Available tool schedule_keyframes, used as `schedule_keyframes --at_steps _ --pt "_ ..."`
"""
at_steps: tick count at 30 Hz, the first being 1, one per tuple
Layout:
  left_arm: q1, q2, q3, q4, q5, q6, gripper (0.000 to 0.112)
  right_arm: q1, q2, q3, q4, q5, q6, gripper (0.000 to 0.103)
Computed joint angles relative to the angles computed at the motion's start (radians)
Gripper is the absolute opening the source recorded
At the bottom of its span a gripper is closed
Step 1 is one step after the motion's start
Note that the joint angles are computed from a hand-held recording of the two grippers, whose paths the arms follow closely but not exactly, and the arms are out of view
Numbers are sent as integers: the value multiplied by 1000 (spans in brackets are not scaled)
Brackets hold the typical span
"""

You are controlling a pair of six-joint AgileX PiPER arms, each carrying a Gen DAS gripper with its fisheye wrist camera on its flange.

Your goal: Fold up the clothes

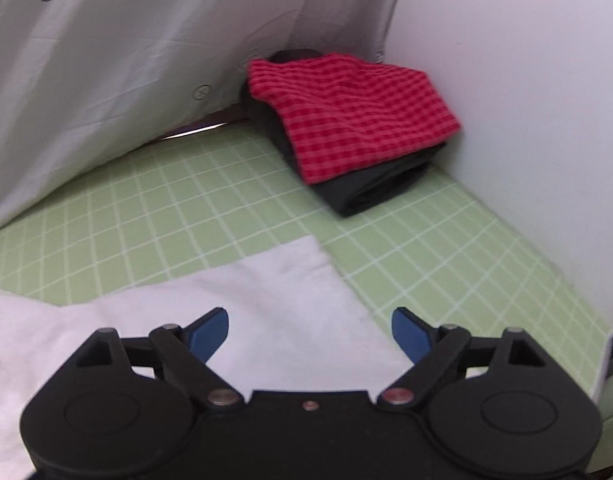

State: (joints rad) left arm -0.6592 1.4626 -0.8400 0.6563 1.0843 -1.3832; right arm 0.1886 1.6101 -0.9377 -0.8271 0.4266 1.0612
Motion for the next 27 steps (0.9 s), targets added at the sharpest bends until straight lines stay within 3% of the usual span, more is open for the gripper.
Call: schedule_keyframes --at_steps 3,9,11,13,16,18,20,23,27 --pt "72 64 -49 6 -60 64 87 26 73 -87 175 -36 -138 89" --pt "161 113 -68 -41 -186 162 60 32 265 -322 557 4 -381 90" --pt "177 104 -50 -56 -226 155 52 51 350 -420 579 64 -366 91" --pt "182 81 -24 -67 -259 146 27 78 413 -494 513 138 -311 90" --pt "188 53 1 -53 -264 112 8 122 426 -491 360 188 -189 72" --pt "193 35 13 -47 -257 90 2 139 398 -445 277 209 -138 29" --pt "190 25 20 -34 -224 61 1 115 339 -357 283 178 -136 13" --pt "210 -22 54 -42 -212 46 1 68 238 -210 309 148 -117 0" --pt "212 -92 104 -65 -197 34 1 22 77 2 296 91 -107 0"
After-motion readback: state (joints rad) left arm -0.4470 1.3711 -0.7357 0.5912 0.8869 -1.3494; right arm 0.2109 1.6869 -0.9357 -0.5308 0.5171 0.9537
